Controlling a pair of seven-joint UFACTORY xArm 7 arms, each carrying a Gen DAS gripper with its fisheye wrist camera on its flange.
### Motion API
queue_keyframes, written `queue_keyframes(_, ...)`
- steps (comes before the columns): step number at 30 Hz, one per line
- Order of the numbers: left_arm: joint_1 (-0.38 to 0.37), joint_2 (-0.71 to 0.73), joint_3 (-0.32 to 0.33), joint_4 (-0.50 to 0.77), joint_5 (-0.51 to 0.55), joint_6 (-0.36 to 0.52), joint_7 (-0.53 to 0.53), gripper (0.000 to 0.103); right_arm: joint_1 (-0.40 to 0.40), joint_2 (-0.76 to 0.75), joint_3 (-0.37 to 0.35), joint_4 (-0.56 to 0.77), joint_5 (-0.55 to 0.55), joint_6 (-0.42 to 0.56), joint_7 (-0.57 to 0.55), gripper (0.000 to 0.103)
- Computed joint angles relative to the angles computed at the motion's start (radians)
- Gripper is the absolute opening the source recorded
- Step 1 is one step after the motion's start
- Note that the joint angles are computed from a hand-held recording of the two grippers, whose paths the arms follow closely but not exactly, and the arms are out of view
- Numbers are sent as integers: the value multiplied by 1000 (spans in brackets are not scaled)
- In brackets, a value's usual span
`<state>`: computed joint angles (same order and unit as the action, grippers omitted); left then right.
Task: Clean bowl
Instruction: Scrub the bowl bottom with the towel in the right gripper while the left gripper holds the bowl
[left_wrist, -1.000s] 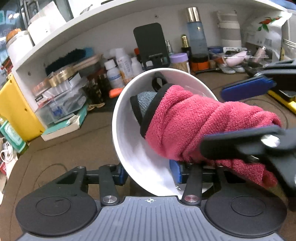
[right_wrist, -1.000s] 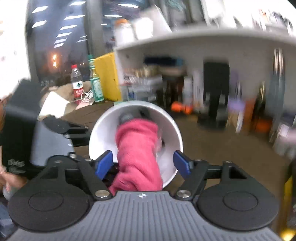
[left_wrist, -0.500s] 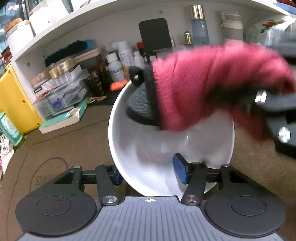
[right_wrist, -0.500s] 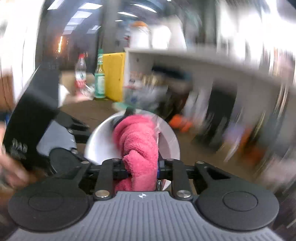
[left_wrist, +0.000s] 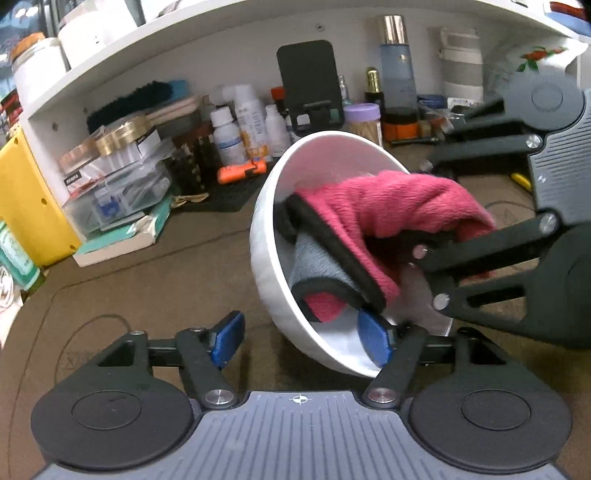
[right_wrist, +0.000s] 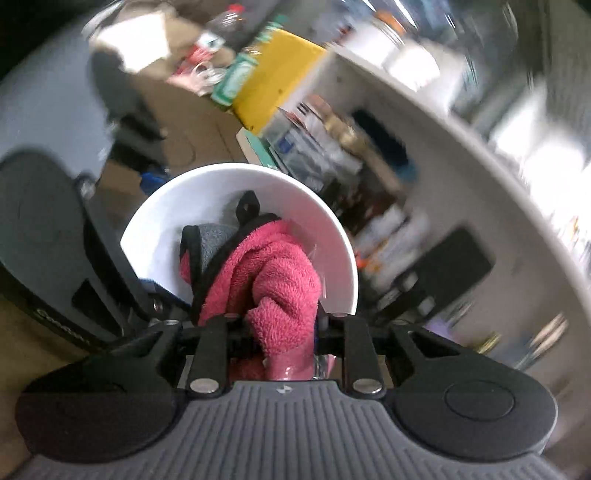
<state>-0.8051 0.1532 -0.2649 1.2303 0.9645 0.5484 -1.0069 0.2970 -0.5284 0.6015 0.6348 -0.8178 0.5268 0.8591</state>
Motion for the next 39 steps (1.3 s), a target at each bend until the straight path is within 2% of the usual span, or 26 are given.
queue_keyframes(2,-8,2,1,2,22,15,-26,78,53,-25,-98,-50,119,-89,15,24)
queue_keyframes(6,-16,2,0,8,41,53,-62,91,110,-93,-214,-174,320,-269,48,24)
queue_keyframes(10,-20,7,-1,13,58,78,-118,100,111,-116,-258,-285,459,-486,121,24)
queue_keyframes(12,-25,13,0,15,73,83,-156,100,75,-108,-237,-325,508,-597,156,24)
queue_keyframes(14,-26,19,2,16,93,68,-188,97,-25,-129,-135,-381,572,-731,217,24)
queue_keyframes(15,-19,18,3,12,84,43,-185,87,-69,-151,-78,-393,599,-753,227,24)
queue_keyframes(16,-11,15,3,6,67,15,-174,71,-99,-182,-31,-397,620,-745,230,24)
queue_keyframes(18,18,4,-3,-11,-26,-67,-97,51,-121,-284,28,-394,642,-675,210,23)
queue_keyframes(21,20,-8,2,-22,-50,-90,-68,38,-102,-432,40,-386,627,-562,167,23)
queue_keyframes(22,25,-14,1,-30,-73,-101,-58,35,-112,-491,60,-365,602,-492,142,23)
queue_keyframes(24,45,-34,-4,-60,-149,-140,-12,34,-140,-588,108,-303,520,-348,69,23)
queue_keyframes(27,73,-75,-19,-107,-280,-168,94,29,-165,-585,188,-226,390,-250,-70,23)
queue_keyframes(28,78,-85,-27,-112,-283,-155,105,29,-180,-563,226,-196,346,-217,-125,23)
queue_keyframes(31,52,-95,-42,-93,-163,-47,97,31,-224,-491,311,-151,263,-193,-220,23)
queue_keyframes(35,50,-83,-52,-75,-130,-19,117,35,-414,-444,489,-87,151,-190,-275,23)
queue_keyframes(37,51,-78,-49,-73,-123,-29,116,37,-451,-410,504,-78,169,-199,-270,24)
queue_keyframes(39,51,-69,-47,-68,-126,-41,124,40,-448,-372,487,-76,201,-202,-259,25)
